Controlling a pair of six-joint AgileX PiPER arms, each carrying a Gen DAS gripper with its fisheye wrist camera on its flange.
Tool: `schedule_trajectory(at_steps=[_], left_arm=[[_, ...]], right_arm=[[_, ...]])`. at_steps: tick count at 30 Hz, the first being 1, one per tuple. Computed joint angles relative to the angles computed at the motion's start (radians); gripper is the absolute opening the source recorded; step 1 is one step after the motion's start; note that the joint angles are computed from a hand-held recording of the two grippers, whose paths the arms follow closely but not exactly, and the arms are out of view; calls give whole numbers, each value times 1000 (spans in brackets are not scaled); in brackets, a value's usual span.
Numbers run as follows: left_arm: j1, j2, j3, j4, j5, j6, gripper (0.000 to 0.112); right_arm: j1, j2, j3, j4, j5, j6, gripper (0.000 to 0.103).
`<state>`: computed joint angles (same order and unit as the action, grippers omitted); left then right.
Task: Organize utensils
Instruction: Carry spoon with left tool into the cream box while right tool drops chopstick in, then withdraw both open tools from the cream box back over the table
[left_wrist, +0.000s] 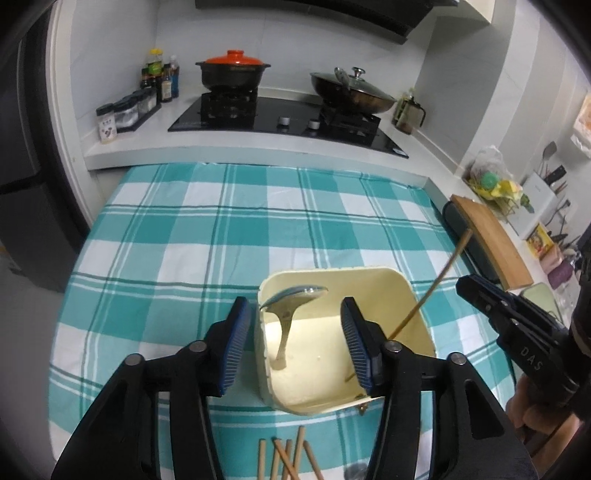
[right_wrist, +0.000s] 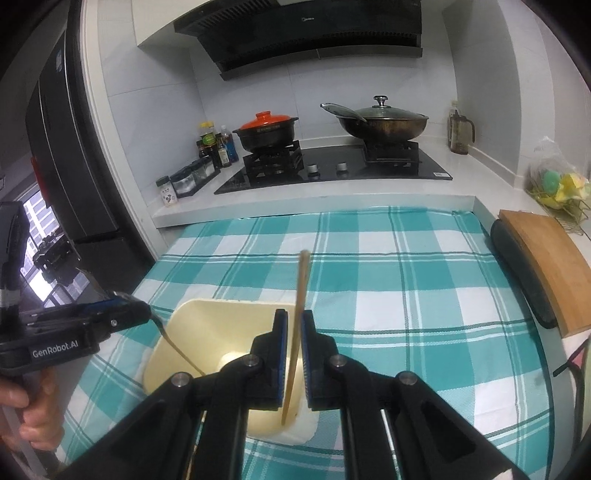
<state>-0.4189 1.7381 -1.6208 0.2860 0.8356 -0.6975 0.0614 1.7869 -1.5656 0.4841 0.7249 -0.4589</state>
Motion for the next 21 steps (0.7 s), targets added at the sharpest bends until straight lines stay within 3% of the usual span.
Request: schedule_trajectory(at_steps=[1, 2, 3, 6, 9, 12, 16, 21], left_arm=[[-13, -30, 27, 34, -7, -30, 71], [-22, -57, 44, 57, -7, -47, 74], [-35, -90, 67, 86, -4, -64, 78], [-97, -210, 166, 206, 6, -152, 86], [-186, -361, 304, 311, 1, -245, 87], [-304, -490, 423, 387, 25, -339, 88], [-561, -606, 565, 546, 158, -551, 95], [-912, -646, 714, 634, 343, -849, 95]], right_arm=[[-4, 0, -3, -10, 6, 20, 26], [-11, 0, -9, -9, 8, 32, 40], [-19, -19, 14, 8, -4, 25, 44], [-46, -89, 79, 39, -10, -13, 44], [-86, -191, 170, 82, -1, -92, 45], [-137, -319, 284, 124, 21, -198, 54], [-228, -506, 450, 196, 71, -378, 54], [-413, -754, 657, 314, 182, -601, 54]])
